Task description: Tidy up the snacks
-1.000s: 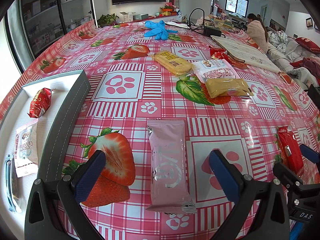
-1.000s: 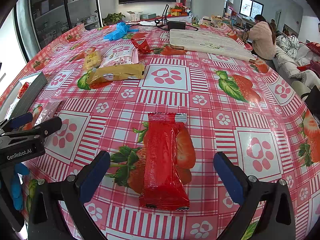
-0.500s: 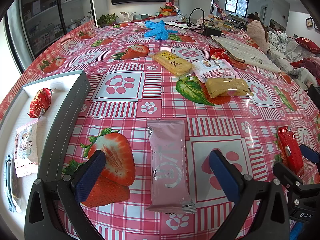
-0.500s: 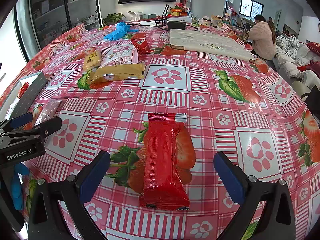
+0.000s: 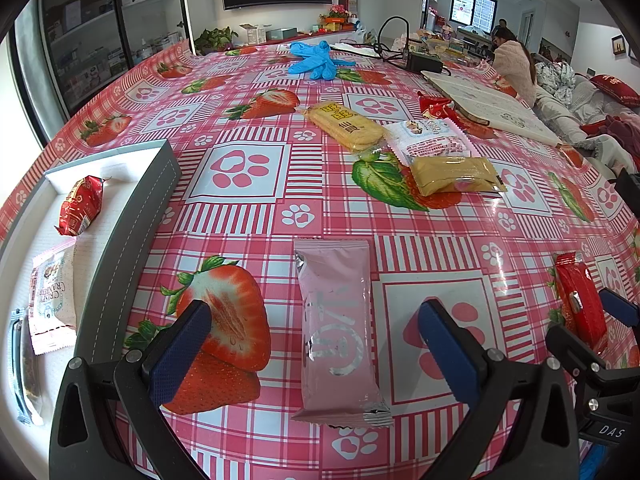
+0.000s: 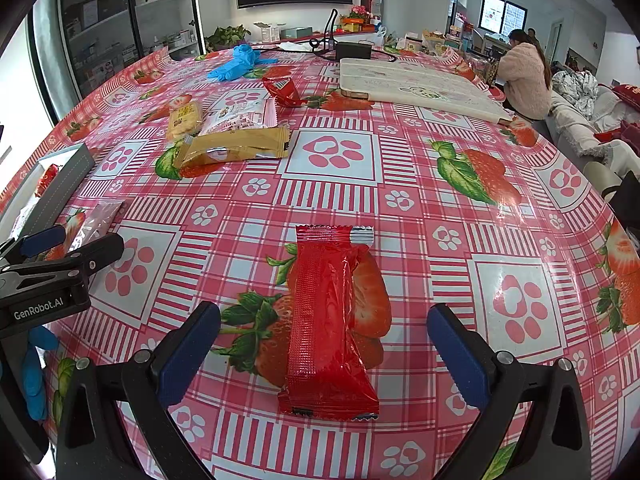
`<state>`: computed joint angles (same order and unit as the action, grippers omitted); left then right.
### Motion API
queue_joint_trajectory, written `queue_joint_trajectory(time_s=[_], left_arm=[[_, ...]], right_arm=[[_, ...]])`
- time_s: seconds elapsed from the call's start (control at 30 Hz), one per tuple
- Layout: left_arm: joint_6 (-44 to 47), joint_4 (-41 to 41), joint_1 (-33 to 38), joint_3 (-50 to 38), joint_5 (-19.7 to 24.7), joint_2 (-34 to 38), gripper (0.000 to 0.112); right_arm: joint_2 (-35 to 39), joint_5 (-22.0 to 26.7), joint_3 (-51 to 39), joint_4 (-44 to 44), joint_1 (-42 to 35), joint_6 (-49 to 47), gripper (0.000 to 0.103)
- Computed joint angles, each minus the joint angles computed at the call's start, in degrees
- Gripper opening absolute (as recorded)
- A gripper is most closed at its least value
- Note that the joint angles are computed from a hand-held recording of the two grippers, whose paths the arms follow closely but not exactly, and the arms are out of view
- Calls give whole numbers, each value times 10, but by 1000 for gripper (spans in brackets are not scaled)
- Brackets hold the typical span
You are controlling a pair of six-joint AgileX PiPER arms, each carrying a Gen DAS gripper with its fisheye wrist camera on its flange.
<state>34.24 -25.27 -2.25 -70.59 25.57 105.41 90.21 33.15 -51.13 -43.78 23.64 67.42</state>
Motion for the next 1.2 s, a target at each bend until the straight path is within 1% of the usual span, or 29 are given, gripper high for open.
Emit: queue_joint_trajectory(time_s=[0.27, 0.4, 0.47, 0.53, 0.57, 0.63, 0.67, 0.7, 0.73, 0.77, 0.8, 0.83, 0.87, 0.9, 0.93, 1.0, 1.07, 1.2], left_arm=[[1, -1, 0, -1, 1, 1, 103], [0, 1, 1, -1, 3, -1, 103], [-10, 11, -1, -3, 7, -2, 103], [-30, 32, -3, -13, 20, 1, 103], [-46, 47, -5, -21, 32, 3, 102], [-87, 84, -10, -55, 79, 13, 101], [-99, 98, -14, -67, 99, 15, 96], [-99, 101, -16, -73, 111, 15, 92], [-95, 102, -19, -77, 122, 13, 85], [-87, 98, -20, -81, 134, 12, 75], [-81, 96, -22, -83, 142, 10, 68], [-69, 91, -23, -84, 149, 5, 46], [-63, 86, -22, -87, 159, 4, 25], [-52, 69, -15, -97, 181, 7, 25], [-34, 30, 3, -113, 222, 14, 25], [-13, -19, 29, -118, 260, 15, 25], [0, -34, 42, -104, 267, 2, 25], [23, -47, 64, -88, 281, -26, 25]], right_arm=[[0, 1, 0, 1, 1, -1, 103], [0, 5, -7, 24, -3, -29, 103], [5, 15, -25, 69, -12, -84, 103], [21, 45, -64, 149, -31, -177, 103], [34, 73, -94, 195, -42, -228, 103], [48, 100, -123, 237, -55, -274, 103], [54, 111, -134, 252, -59, -293, 103], [56, 117, -139, 258, -59, -302, 100], [55, 121, -142, 262, -58, -309, 97], [54, 126, -146, 266, -56, -316, 89], [51, 131, -149, 267, -52, -319, 74], [48, 133, -150, 267, -49, -319, 64], [46, 137, -152, 267, -46, -318, 41], [42, 137, -151, 273, -46, -320, 26], [37, 129, -146, 292, -54, -332, 26], [21, 108, -128, 337, -71, -356, 26], [4, 85, -109, 404, -90, -397, 25], [-7, 86, -109, 426, -81, -403, 25]])
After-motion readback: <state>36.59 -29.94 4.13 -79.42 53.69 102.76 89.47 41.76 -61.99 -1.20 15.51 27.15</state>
